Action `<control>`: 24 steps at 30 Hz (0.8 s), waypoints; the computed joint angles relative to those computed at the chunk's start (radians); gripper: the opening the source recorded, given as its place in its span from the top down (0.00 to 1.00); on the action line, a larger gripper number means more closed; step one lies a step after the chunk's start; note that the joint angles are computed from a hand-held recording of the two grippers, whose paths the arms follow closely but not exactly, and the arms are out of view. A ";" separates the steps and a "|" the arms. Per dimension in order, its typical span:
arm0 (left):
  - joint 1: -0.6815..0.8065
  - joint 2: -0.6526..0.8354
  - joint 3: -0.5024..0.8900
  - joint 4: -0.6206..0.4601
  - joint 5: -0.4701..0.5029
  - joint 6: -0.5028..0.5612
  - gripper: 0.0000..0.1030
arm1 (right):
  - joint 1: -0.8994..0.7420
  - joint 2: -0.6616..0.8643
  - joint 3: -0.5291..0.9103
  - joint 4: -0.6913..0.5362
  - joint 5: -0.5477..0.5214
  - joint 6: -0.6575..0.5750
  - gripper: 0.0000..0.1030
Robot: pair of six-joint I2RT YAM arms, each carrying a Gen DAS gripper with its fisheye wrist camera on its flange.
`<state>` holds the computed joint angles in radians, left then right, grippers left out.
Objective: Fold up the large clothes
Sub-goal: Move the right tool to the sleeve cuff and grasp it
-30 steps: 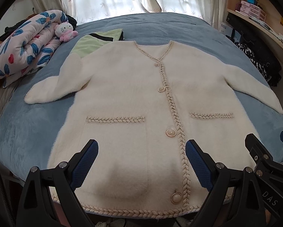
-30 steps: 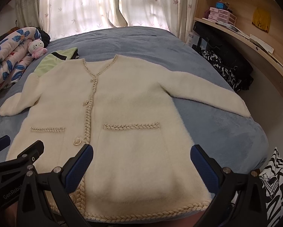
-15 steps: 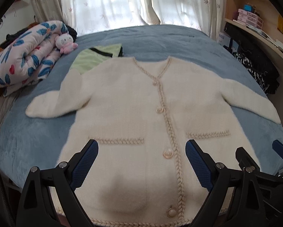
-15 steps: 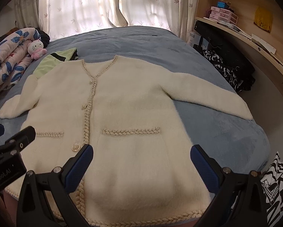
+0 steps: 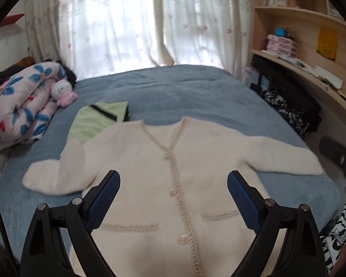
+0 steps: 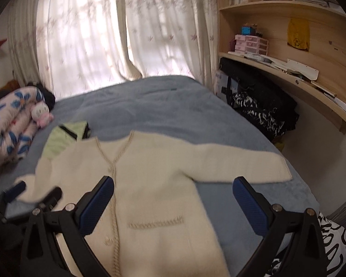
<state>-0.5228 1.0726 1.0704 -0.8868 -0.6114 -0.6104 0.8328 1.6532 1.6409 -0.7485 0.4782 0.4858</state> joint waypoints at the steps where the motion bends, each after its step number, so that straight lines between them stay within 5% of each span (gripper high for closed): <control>1: -0.006 0.013 0.018 0.008 -0.010 0.015 0.10 | -0.013 0.003 0.038 -0.011 -0.006 -0.007 0.00; 5: -0.028 0.088 0.107 0.042 -0.037 0.081 0.09 | -0.062 0.042 0.193 -0.071 -0.008 -0.061 0.00; 8: -0.011 0.164 0.193 0.046 0.037 0.090 0.09 | -0.110 0.093 0.305 -0.116 -0.035 -0.161 0.00; 12: 0.016 0.282 0.280 0.085 0.106 0.092 0.09 | -0.185 0.103 0.295 -0.081 -0.023 -0.293 0.00; 16: 0.012 0.395 0.321 0.151 0.093 0.094 0.09 | -0.336 0.166 0.277 -0.056 -0.137 -0.397 0.00; 20: 0.033 0.582 0.423 0.169 0.081 0.065 0.09 | -0.521 0.342 0.378 -0.136 -0.296 -0.427 0.00; 24: 0.087 0.815 0.581 0.166 0.202 0.045 0.09 | -0.677 0.624 0.650 -0.337 -0.390 -0.376 0.05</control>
